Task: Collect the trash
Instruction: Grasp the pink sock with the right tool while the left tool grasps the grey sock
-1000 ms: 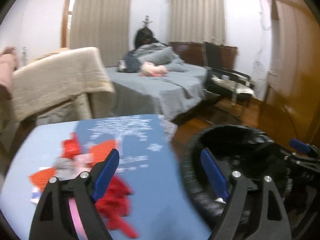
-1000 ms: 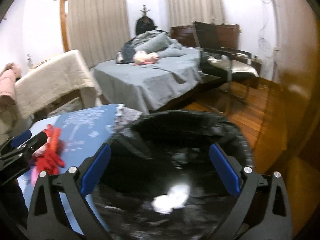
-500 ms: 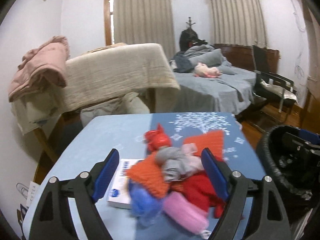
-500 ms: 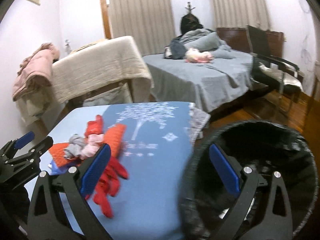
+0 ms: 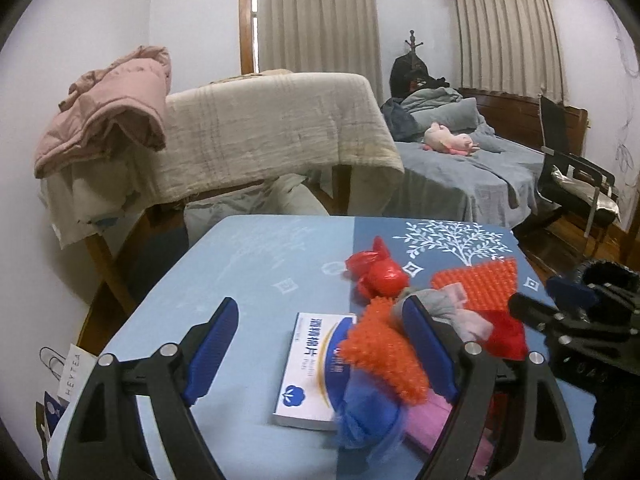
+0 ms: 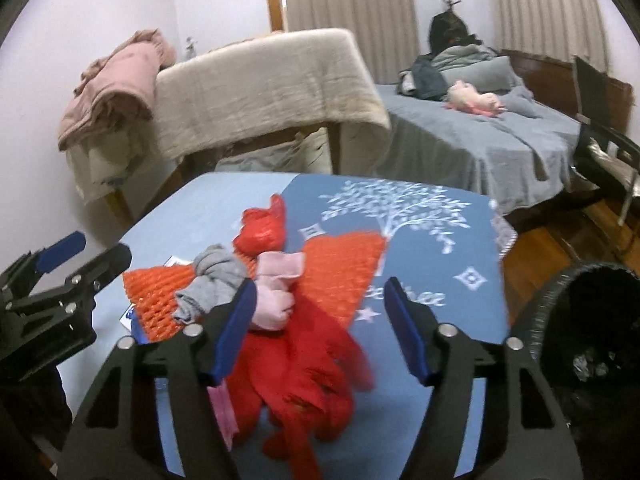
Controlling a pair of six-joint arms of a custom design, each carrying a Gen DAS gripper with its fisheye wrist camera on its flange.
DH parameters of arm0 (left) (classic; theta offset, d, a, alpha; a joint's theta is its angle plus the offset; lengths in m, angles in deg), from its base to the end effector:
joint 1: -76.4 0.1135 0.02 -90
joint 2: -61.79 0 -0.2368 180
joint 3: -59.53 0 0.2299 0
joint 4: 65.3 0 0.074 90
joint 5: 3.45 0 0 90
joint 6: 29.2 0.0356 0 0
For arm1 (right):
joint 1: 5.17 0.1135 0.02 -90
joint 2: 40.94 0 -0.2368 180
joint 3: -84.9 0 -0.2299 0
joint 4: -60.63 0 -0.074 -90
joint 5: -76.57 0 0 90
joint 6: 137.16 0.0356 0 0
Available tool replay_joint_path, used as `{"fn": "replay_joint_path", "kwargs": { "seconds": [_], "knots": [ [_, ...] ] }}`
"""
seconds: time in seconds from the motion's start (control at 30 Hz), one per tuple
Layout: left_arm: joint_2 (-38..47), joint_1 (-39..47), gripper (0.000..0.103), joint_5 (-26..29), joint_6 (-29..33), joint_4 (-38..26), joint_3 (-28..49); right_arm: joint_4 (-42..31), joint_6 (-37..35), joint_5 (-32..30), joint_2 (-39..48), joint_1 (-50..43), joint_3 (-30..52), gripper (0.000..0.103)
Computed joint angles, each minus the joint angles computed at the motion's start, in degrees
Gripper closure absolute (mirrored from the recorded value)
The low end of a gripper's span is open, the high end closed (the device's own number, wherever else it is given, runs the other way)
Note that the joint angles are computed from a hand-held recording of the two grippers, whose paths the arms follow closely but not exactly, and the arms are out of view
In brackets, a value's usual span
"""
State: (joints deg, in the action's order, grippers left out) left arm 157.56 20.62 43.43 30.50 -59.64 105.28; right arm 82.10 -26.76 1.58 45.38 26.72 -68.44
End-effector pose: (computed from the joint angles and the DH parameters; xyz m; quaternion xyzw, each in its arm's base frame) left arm 0.1680 -0.2038 0.1030 0.0500 0.8676 0.0014 0.4948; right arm 0.1799 0.1011 0.0844 -0.0325 0.8930 0.0854 0.4406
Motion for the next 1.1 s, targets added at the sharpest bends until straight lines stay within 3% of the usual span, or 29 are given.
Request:
{"fn": "replay_joint_path", "kwargs": {
  "seconds": [0.1,0.3,0.7,0.87,1.1],
  "knots": [
    [0.15,0.81,0.021,0.46,0.57,0.82,-0.45,1.66,-0.30,-1.71,4.15,0.52,1.91,0.056],
    [0.55,2.27,0.021,1.69,0.90,2.21,-1.08,2.61,-1.08,-3.36,10.11,1.80,5.24,0.064],
    [0.50,3.26,0.021,2.79,0.87,3.22,-2.22,3.01,-0.52,-5.40,15.69,3.32,8.21,0.067],
    [0.74,2.46,0.021,2.70,1.21,2.86,-1.41,2.32,-0.69,-6.87,12.16,1.92,6.57,0.071],
    [2.63,0.69,0.021,3.61,2.42,2.79,2.08,-0.70,-2.14,-5.96,0.67,-0.35,1.56,0.072]
  ]
}}
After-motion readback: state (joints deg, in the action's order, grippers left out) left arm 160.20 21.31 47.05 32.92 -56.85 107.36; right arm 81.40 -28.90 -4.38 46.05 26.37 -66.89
